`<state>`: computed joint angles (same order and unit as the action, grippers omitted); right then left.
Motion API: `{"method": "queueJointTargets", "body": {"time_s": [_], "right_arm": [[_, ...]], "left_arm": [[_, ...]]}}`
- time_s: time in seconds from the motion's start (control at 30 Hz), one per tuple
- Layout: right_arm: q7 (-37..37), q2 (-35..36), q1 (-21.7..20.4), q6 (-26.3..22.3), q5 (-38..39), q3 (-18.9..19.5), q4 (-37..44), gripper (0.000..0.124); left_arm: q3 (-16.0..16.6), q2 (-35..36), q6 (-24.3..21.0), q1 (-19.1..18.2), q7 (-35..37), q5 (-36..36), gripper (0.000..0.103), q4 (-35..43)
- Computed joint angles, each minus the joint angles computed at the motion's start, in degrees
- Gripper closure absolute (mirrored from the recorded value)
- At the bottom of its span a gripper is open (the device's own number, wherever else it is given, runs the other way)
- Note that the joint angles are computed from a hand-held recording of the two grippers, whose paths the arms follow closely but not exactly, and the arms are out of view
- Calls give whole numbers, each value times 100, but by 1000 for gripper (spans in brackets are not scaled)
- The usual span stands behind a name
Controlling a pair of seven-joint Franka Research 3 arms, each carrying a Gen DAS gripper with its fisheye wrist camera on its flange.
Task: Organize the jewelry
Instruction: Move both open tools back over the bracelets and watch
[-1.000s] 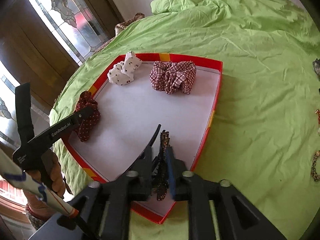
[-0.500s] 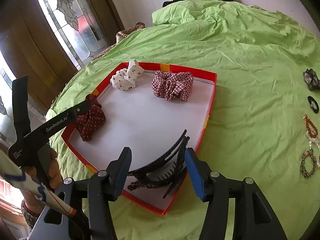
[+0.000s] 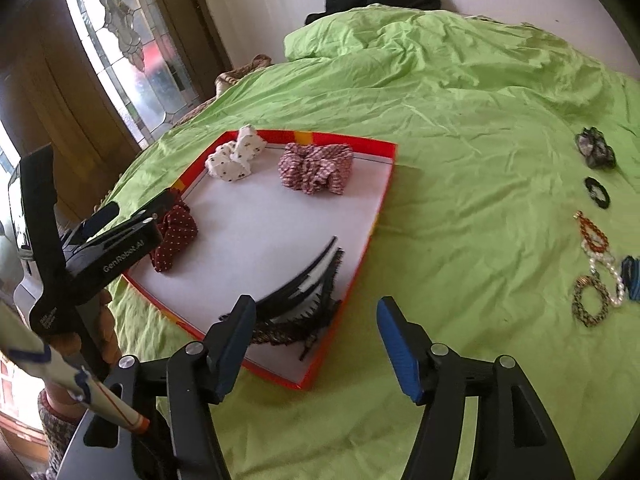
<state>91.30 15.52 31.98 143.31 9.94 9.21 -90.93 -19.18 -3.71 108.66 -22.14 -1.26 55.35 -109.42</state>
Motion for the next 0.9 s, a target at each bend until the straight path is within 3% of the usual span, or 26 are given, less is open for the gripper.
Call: {"method": "queueJointTargets", "body": {"time_s": [0.47, 0.9], "right_arm": [[558, -800, -470, 263, -115, -228, -1098, 50], [597, -1506, -1167, 684, 366, -420, -2070, 47]], "left_arm": [[-87, 248, 99, -274, 223, -396, 14, 425], [-15, 1212, -369, -922, 739, -386, 14, 1777]]}}
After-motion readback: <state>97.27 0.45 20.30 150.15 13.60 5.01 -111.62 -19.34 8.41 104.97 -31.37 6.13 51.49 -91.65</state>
